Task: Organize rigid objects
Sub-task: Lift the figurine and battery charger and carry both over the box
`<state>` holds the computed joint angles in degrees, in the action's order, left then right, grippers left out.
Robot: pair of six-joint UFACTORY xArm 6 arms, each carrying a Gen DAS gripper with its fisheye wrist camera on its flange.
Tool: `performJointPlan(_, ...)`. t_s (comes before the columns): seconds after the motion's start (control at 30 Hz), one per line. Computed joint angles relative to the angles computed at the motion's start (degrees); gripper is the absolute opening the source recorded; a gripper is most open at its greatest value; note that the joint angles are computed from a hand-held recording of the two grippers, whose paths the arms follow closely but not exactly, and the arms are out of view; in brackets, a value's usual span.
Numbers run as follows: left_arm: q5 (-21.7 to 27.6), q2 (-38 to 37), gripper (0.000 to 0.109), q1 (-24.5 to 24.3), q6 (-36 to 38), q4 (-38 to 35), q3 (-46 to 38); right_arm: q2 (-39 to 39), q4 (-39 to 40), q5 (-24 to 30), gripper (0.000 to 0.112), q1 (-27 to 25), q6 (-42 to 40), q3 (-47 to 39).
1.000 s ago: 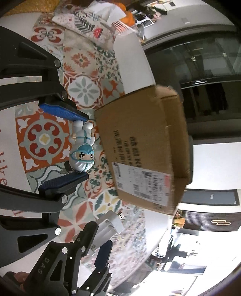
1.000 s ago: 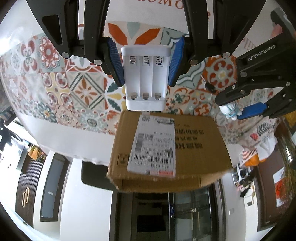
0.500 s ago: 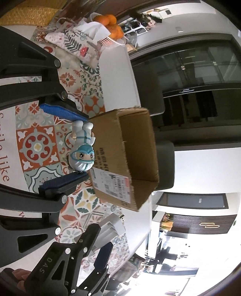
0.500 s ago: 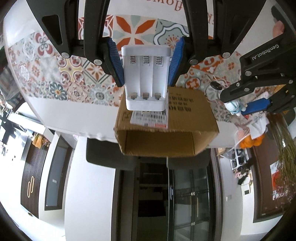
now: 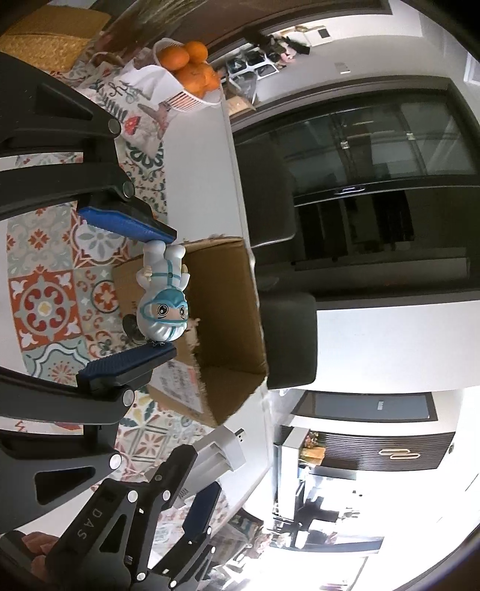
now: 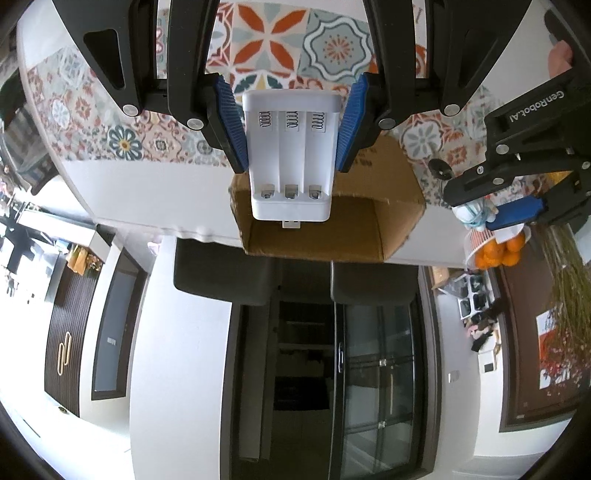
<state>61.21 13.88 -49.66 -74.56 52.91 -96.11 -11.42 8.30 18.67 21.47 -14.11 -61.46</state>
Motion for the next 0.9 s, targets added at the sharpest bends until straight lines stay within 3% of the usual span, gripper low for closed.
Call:
performJointPlan(0.53,-3.91,6.67,0.054,7.36,9.59,-5.58,-12.03,15.17,6.14,7.73,0.049,-0.7,-5.48,-22.42)
performJointPlan(0.9,-0.42,16.81,0.054,11.18,19.54,-13.13,-26.92,29.84,6.44,22.54,0.049,-2.06,-5.48,-44.06)
